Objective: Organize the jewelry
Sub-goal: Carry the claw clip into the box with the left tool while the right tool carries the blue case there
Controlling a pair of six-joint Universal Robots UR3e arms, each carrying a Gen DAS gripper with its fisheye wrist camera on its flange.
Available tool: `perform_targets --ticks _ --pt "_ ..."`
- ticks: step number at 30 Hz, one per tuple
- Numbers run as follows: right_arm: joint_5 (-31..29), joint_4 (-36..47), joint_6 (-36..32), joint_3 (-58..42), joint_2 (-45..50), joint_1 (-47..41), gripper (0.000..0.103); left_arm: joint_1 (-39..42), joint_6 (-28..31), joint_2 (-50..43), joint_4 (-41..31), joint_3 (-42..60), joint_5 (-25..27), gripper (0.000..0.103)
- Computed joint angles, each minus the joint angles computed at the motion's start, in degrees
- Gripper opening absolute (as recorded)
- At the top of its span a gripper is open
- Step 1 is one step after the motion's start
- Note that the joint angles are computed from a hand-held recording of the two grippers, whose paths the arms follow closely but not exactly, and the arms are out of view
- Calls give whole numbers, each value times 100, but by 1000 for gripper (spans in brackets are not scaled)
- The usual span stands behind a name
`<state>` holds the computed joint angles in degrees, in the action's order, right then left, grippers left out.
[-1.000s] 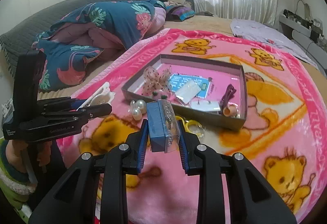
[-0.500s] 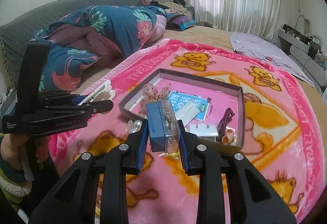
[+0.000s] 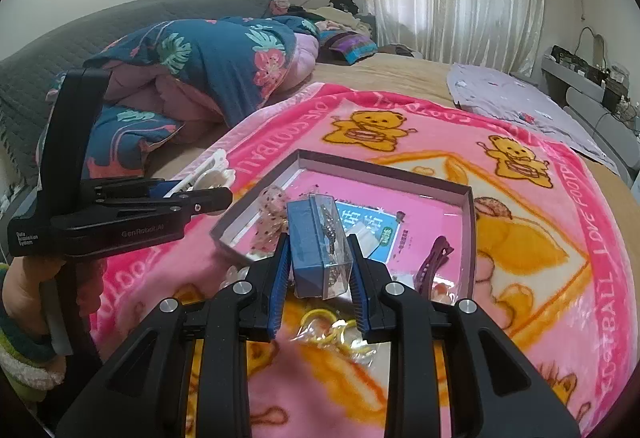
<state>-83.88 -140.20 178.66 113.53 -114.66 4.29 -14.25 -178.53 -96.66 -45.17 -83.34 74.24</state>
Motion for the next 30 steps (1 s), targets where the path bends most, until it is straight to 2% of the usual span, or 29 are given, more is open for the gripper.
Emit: perform_targets --ticks 17,23,30 --pt "1061 -56 -432 133 221 -1855 26 -515 10 -1965 -784 2384 530 28" --pt "1184 -155 -514 313 373 -1950 26 -632 40 -2507 -981 2941 583 28" --pt "965 -463 -484 344 876 -1584 26 -706 85 -2912 -1079 3314 607 28"
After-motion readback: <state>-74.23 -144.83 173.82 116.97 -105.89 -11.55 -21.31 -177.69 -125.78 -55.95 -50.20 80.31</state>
